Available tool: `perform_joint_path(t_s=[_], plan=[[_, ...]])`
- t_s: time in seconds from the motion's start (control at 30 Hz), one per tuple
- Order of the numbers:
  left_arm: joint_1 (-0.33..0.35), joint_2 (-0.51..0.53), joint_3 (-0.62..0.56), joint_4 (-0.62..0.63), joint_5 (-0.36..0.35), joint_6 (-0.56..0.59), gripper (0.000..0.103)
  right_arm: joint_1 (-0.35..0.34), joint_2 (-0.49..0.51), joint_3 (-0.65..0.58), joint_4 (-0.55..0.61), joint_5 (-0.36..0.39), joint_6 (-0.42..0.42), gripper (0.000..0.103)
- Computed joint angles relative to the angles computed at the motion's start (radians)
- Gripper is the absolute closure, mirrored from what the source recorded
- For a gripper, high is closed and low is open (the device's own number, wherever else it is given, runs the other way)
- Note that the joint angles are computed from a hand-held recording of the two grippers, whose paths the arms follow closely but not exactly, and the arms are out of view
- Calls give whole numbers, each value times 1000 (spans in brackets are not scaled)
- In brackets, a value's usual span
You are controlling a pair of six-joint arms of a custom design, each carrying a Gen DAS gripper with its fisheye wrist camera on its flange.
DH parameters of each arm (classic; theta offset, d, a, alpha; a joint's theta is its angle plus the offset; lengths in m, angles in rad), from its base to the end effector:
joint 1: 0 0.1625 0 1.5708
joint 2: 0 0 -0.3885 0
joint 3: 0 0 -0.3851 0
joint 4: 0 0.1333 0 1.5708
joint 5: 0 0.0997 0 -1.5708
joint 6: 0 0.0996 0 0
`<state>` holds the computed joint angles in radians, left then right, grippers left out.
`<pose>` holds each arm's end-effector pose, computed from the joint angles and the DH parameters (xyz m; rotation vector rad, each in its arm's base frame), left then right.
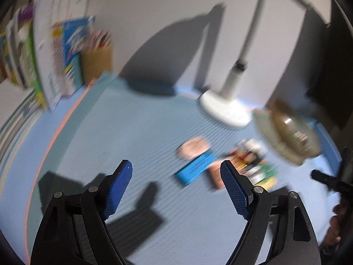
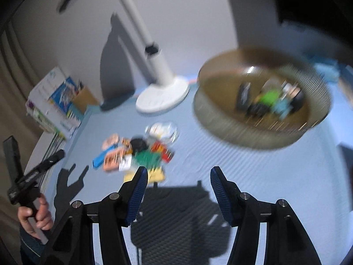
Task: Organize rigid objects
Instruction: 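Move both open tools back toward the object pile, then grasp the yellow block with the right tool while the left tool grasps the blue USB stick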
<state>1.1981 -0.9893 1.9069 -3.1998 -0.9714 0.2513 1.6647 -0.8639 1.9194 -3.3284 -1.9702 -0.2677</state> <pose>-0.0335 -0.6061 0.1841 0.4806 2.3992 -0.9470 0.1483 -0.5661 0.1171 0.2729 -2.5448 0.8864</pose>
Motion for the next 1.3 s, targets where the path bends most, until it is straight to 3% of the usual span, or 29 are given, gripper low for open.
perform_joint_path(t_s=[0.17,0.6,0.73,0.87,0.97,1.07,1.2,1.3], plan=[[57,34,-10,25,-18,-7,22,-36,79,-15,-34,19,-39,46],[48,34,4,33,-18,37,22,-46,110,-34,-35,4,-76,44],[43,30,-17,116,-18,38,23,-31,106,-70,100,20,-76,44],[12,55,-60,164,14,115,23,-5,124,-155,246,28,-88,44],[12,82,-128,247,-9,156,32,9,173,-239,298,-6,-115,44],[24,114,-198,339,-15,178,48,3,211,-300,342,-14,-117,43],[40,135,-245,411,-39,196,50,2,215,-284,315,47,-173,43],[45,141,-245,394,-58,215,52,7,208,-249,327,81,-234,42]])
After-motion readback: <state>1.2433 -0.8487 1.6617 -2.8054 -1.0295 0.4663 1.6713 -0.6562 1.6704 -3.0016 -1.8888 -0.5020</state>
